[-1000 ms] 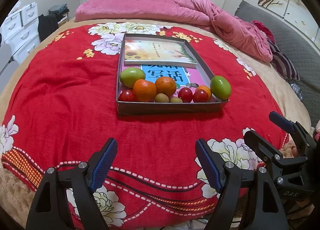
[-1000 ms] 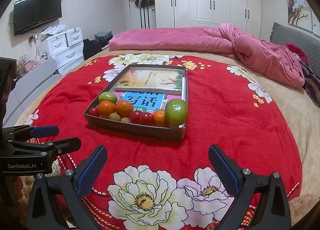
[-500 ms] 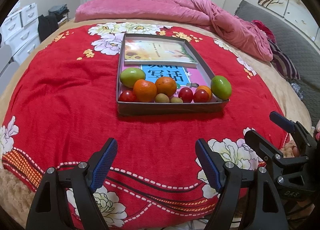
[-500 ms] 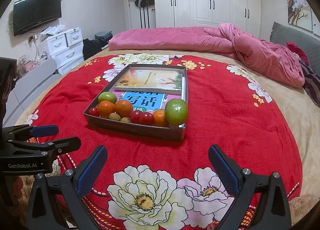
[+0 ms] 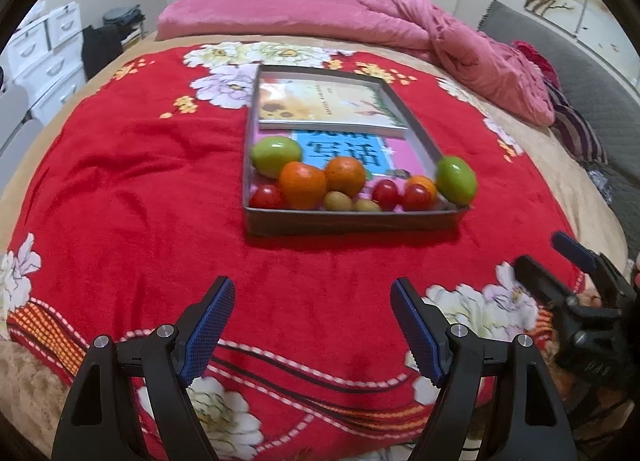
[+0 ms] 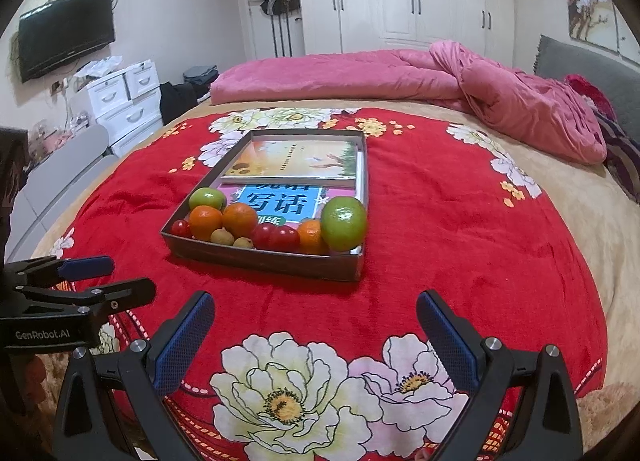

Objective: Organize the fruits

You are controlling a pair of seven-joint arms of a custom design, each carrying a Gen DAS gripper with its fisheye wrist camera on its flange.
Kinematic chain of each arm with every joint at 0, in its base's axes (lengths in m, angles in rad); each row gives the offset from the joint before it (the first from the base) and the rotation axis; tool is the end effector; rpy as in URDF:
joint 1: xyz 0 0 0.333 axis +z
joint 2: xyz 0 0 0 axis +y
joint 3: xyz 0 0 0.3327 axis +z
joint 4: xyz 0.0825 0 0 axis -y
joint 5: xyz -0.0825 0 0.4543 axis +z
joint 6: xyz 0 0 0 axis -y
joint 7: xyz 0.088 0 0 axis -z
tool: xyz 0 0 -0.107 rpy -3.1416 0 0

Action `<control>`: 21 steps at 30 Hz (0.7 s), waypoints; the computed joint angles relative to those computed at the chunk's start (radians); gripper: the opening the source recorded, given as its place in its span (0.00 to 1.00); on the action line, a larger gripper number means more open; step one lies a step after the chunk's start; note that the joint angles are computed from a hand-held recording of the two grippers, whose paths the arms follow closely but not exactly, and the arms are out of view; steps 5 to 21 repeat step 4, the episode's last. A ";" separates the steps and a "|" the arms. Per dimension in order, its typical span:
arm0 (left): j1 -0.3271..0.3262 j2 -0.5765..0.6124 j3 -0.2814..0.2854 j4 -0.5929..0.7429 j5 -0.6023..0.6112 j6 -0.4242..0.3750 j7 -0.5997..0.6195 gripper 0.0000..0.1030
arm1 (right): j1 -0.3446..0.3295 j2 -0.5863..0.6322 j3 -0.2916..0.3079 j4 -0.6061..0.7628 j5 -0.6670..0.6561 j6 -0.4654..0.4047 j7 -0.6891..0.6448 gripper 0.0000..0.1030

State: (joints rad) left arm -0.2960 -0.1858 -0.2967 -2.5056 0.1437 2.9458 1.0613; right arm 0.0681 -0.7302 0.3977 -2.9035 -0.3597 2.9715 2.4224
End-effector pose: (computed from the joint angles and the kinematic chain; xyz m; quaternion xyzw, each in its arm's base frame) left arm 0.4446 -0.3111 0.3858 -0.5920 0.7449 -0.2790 0.1294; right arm 0.3564 0.1866 0.4061 -0.6336 0.6614 -0.2675 0.2993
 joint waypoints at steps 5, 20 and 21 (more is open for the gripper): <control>0.079 0.041 -0.012 0.039 0.110 0.013 -0.071 0.79 | -0.057 0.007 -0.006 -0.001 0.003 0.002 0.029 0.99; 0.079 0.041 -0.012 0.039 0.110 0.013 -0.071 0.79 | -0.057 0.007 -0.006 -0.001 0.003 0.002 0.029 0.99; 0.079 0.041 -0.012 0.039 0.110 0.013 -0.071 0.79 | -0.057 0.007 -0.006 -0.001 0.003 0.002 0.029 0.99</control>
